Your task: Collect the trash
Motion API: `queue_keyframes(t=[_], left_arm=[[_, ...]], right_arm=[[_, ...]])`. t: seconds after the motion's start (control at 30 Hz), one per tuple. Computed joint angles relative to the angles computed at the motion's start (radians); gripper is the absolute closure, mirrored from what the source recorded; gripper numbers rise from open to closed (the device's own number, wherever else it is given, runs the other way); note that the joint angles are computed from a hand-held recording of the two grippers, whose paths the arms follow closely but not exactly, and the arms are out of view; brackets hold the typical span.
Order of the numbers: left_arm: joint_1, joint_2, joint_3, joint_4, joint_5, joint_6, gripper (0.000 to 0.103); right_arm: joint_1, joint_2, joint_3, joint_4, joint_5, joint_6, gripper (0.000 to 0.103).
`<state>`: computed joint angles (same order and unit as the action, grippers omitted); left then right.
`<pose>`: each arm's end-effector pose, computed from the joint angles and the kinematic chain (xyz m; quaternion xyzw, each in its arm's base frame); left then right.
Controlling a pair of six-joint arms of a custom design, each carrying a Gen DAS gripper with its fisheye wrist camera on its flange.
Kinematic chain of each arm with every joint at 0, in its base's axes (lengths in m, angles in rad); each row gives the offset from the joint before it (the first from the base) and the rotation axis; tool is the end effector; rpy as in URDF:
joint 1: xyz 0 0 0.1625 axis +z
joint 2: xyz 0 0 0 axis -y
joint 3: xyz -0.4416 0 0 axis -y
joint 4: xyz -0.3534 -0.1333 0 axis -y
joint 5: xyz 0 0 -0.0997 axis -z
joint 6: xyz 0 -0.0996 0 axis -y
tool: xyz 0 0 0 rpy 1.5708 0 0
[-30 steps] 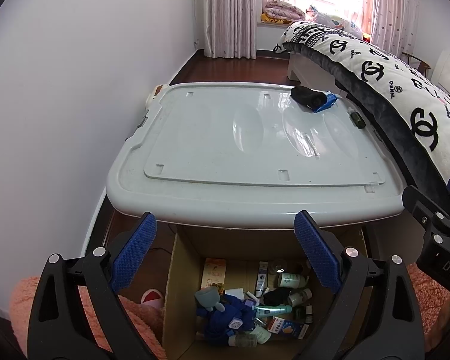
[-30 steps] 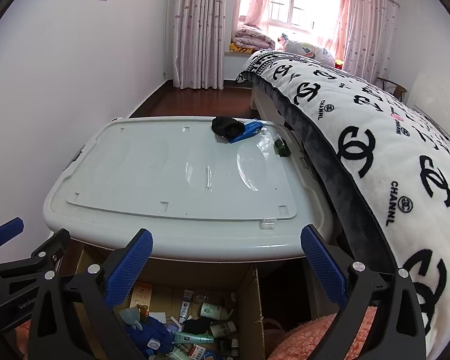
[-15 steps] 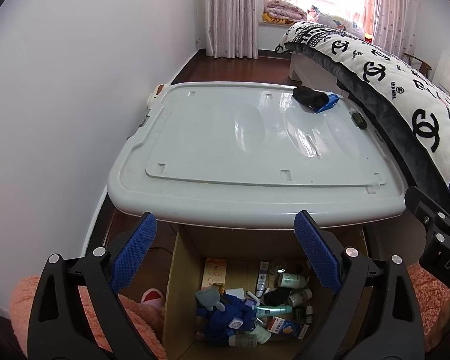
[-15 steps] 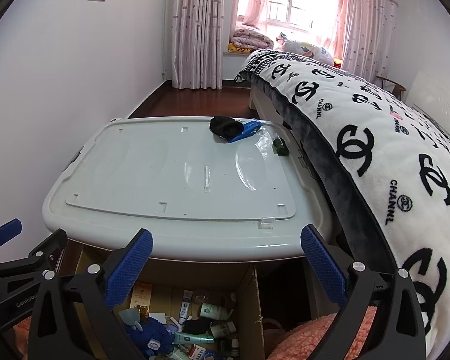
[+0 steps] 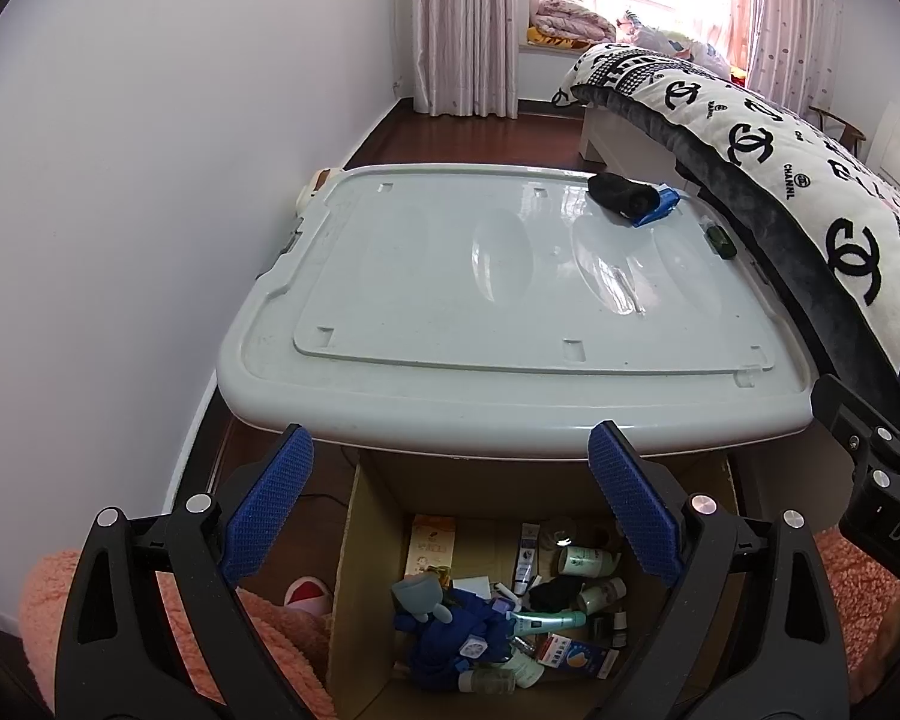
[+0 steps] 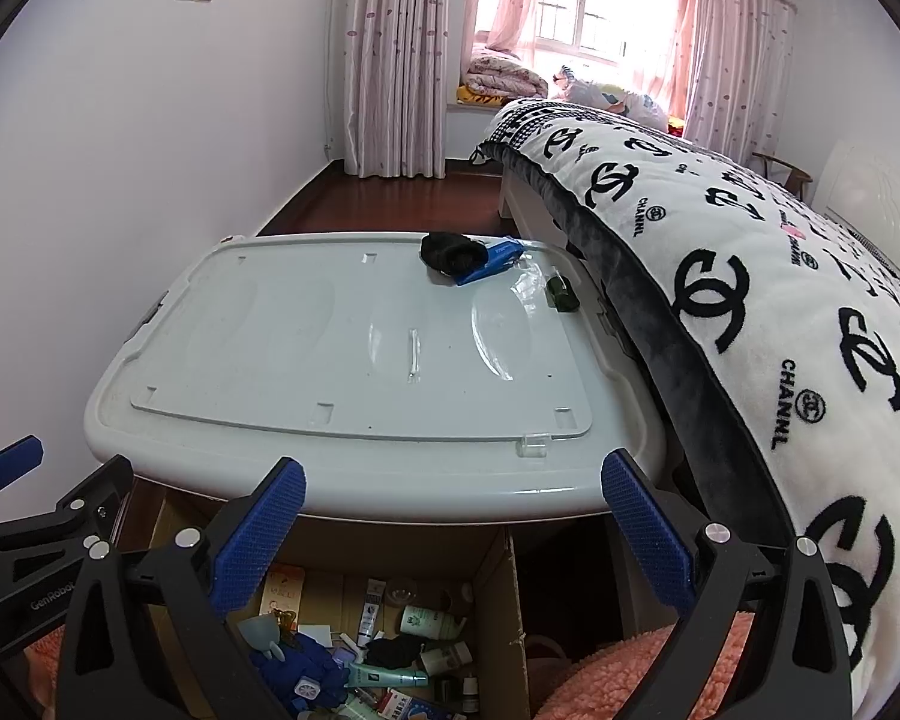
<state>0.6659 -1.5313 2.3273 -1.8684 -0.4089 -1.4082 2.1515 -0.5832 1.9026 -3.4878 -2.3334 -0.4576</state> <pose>-0.1233 -0.3826 0.2688 -0.0706 0.8183 -0.4039 0.4028 0.3718 -0.4491 0.0600 0.3450 -0.8245 0.2946 0.3382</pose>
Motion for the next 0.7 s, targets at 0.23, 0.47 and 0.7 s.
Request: queue_keyframes(t=[0.23, 0.47, 0.7], left_arm=[[0.000, -0.002, 0.003, -0.008, 0.000, 0.004, 0.012], [0.002, -0.002, 0.007, -0.027, -0.001, 0.022, 0.012], [0.007, -0.005, 0.008, -0.030, 0.005, 0.022, 0.012]], right_arm=[[0.000, -0.002, 0.002, 0.000, 0.001, 0.003, 0.005], [0.000, -0.001, 0.001, 0.000, -0.001, -0.001, 0.005], [-0.001, -0.002, 0.002, 0.000, 0.002, -0.002, 0.005]])
